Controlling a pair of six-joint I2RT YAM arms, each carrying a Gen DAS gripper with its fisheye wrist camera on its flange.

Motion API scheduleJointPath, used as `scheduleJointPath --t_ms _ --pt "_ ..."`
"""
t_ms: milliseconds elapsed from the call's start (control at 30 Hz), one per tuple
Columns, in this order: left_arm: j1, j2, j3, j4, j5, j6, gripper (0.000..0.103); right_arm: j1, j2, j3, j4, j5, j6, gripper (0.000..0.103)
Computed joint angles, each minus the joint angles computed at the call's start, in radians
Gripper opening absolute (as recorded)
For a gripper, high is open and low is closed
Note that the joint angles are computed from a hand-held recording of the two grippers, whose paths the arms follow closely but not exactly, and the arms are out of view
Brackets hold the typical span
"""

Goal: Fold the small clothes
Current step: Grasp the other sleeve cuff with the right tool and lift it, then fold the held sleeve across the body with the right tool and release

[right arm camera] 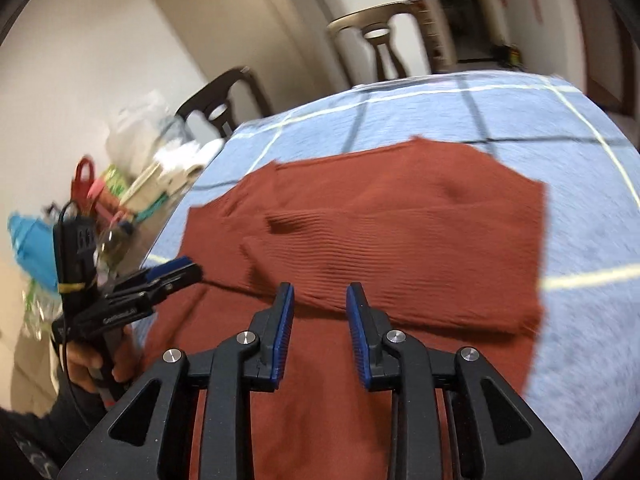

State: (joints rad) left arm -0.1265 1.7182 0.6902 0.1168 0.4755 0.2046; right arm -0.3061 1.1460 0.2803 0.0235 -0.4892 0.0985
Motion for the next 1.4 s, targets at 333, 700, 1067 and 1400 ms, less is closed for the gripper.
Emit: scheduleJointPath --t_ms 333,700,1067,1400 --pt "-0.132 -0.145 0.041 -0.108 0.039 -0.048 0.058 -0.177 -0.036 -0.013 -0.03 0.081 -0.072 0.028" --pt "-0.312 0.046 0.16 -0.106 -0.05 -0.075 0.031 -0.236 0.005 -0.046 -0.022 0.023 -0.126 0.027" --pt "-0.31 0.001 0.136 -0.136 -0.084 -0.029 0.028 -0.238 -0.006 0.032 -0.056 0.045 -0.134 0.027" --pt "-0.333 0.19 0.298 -0.116 -0.139 -0.082 0.028 -0.206 0.358 0.188 0.114 0.132 -0.12 0.024"
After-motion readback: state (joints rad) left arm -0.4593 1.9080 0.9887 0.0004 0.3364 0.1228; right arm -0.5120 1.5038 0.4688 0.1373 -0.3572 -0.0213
